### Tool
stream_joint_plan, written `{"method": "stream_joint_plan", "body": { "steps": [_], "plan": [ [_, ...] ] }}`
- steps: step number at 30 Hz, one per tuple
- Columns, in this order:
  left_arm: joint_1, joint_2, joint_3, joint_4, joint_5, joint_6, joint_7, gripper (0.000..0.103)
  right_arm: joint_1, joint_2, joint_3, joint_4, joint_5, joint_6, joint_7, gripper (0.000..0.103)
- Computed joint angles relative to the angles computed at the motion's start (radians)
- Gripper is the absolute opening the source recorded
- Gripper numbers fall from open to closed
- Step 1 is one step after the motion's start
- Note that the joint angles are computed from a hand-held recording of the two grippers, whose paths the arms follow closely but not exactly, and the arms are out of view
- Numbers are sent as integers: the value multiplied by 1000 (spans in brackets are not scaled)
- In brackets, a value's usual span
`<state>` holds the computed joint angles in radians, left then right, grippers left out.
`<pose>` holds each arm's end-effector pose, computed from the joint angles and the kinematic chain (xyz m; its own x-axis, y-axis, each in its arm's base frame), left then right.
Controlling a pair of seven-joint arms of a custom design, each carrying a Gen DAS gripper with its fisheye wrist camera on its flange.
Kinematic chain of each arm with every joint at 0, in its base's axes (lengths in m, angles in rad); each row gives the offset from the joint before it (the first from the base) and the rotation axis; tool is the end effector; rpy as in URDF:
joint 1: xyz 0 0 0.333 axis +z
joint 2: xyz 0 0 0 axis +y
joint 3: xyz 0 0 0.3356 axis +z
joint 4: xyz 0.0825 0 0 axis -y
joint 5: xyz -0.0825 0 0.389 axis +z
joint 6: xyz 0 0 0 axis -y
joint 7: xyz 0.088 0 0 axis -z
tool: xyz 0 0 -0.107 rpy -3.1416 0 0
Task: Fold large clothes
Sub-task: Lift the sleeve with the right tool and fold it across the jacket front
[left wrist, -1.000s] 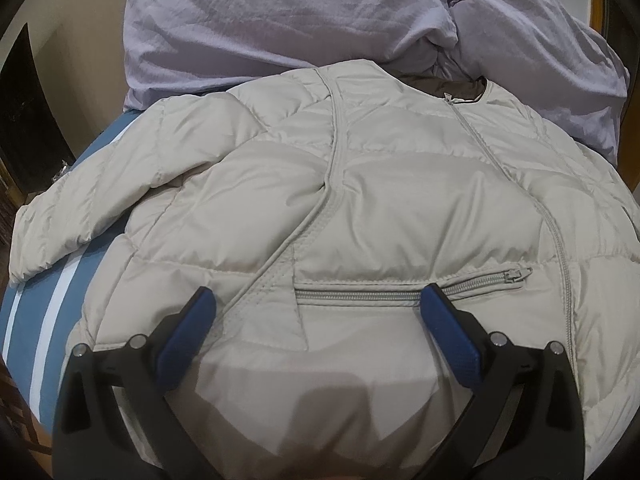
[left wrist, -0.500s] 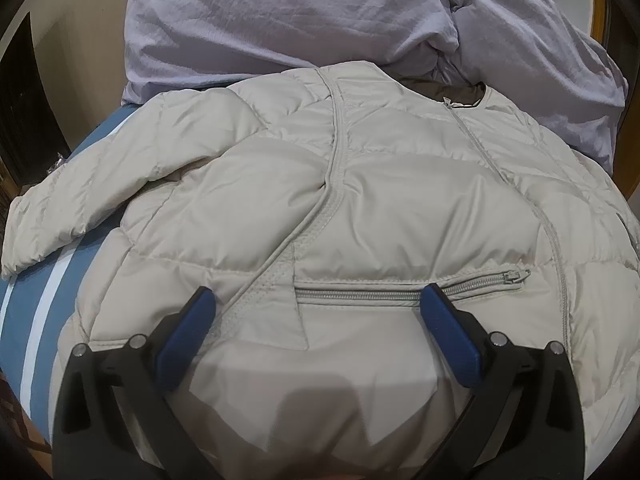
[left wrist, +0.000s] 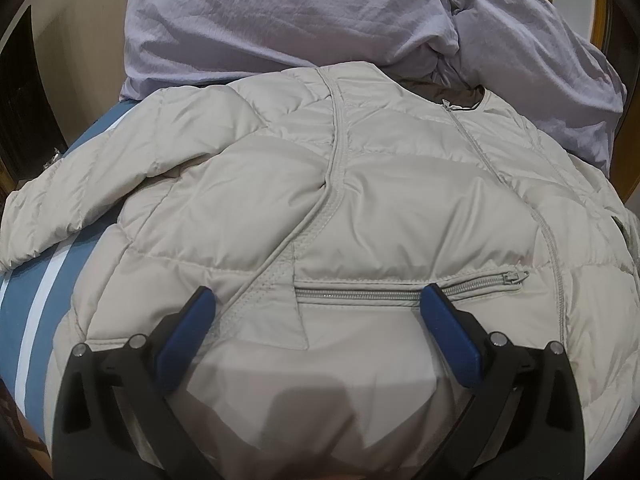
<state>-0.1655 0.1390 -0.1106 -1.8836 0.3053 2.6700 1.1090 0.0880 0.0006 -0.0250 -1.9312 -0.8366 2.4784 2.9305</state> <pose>0.6222 -0.1818 0.5255 -0.0430 -0.9988 0.0252 -0.7804 0.0178 -0.6250 0.6048 0.0407 0.5616 -0.6444 -0.7545 -0.1248 -0.4489 0.5053 -0.7370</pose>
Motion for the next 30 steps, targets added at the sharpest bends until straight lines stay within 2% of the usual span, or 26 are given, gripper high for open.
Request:
{"method": "stream_joint_plan", "body": {
  "steps": [5,11,13,20,21,28,30],
  "plan": [
    [2,-1,-1,-2,-11,5,6,101,58,129,24,172,30,9,-124,21],
    [1,-1,0,-2,-11,5,5,101,141,330,34,429,181,-5,-339,21],
    [2,-1,-1,-3,-14,6,6,101,169,372,35,475,216,-6,-388,21],
    [2,-2,-1,-4,-16,6,8,101,200,533,90,671,441,16,-632,21],
    [2,-2,-1,-3,-18,6,8,101,202,535,108,671,434,17,-625,21],
    [4,-2,-3,-4,-32,10,14,101,284,665,73,881,566,-17,-763,21],
    [4,-2,-3,-4,-33,10,15,101,297,678,68,900,590,-19,-777,21]
  ]
}}
